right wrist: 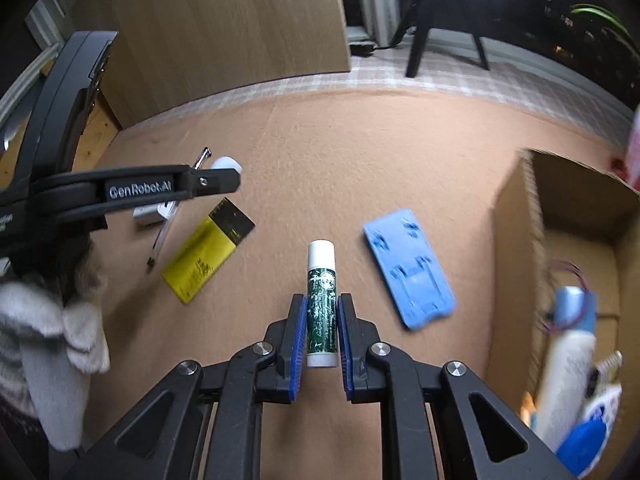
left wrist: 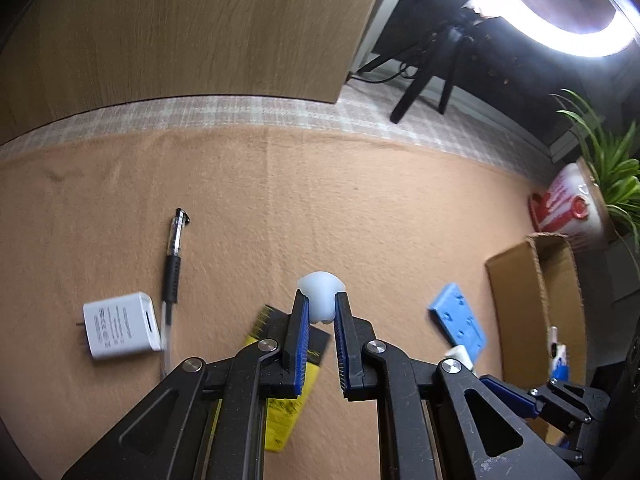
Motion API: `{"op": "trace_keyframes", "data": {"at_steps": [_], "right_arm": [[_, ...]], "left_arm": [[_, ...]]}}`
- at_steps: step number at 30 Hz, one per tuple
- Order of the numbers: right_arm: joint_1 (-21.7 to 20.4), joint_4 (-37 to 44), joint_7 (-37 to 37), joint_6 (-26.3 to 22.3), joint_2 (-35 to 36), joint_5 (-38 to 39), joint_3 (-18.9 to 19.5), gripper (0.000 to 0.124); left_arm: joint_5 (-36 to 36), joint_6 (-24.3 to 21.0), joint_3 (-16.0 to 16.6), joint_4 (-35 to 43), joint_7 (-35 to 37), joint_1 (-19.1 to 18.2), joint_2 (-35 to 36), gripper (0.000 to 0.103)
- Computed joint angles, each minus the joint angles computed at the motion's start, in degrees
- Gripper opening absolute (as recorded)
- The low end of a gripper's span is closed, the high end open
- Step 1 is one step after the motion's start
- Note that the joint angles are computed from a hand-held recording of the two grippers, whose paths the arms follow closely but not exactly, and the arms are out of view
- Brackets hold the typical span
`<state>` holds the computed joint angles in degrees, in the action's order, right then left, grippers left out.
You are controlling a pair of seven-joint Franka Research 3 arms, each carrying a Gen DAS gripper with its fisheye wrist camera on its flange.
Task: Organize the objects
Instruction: 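Carry the eraser and glue stick into the box and open both grippers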
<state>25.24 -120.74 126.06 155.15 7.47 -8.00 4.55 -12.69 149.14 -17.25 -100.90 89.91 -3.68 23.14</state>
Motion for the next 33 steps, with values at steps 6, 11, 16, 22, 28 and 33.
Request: {"op": "trace_keyframes", "data": {"at_steps": [6,11,16,22,28,33], "right_arm": [[-2.2,-10.9,6.0,2.6,-10.7,-3.8,0.9,0.014],[-8.0,-18.2,12.2,2.0,-20.4,-9.2,4.6,0.014],[-14.2,-23.4,15.8,-0.3,-28.7,-12.8,8.8,0.014],[-17.6,-26.9,14.8,-3.1,-33.6,-12.5,9.8,0.014],[-20.0,-29.7,14.3,-0.9,-35.7,-10.8,10.2,0.014],[-20.7,-30.5,12.1,0.5,-35.4,-8.8,10.1,0.014]], "left_arm": [[-4.2,1.2,-2.5,-3.5,3.1,0.0,-3.2,0.012],[-6.7,1.3,-3.8,-3.2,4.9,-2.1,-3.9,0.012],[-8.0,0.8,-4.9,-0.6,6.1,-4.9,-3.2,0.012],[-6.2,-0.5,-5.5,3.8,4.8,-8.9,-0.8,0.012],[-2.4,-1.5,-5.6,8.0,2.1,-12.6,2.4,0.012],[0.9,-2.3,-5.4,10.6,0.0,-14.8,4.3,0.013]]}}
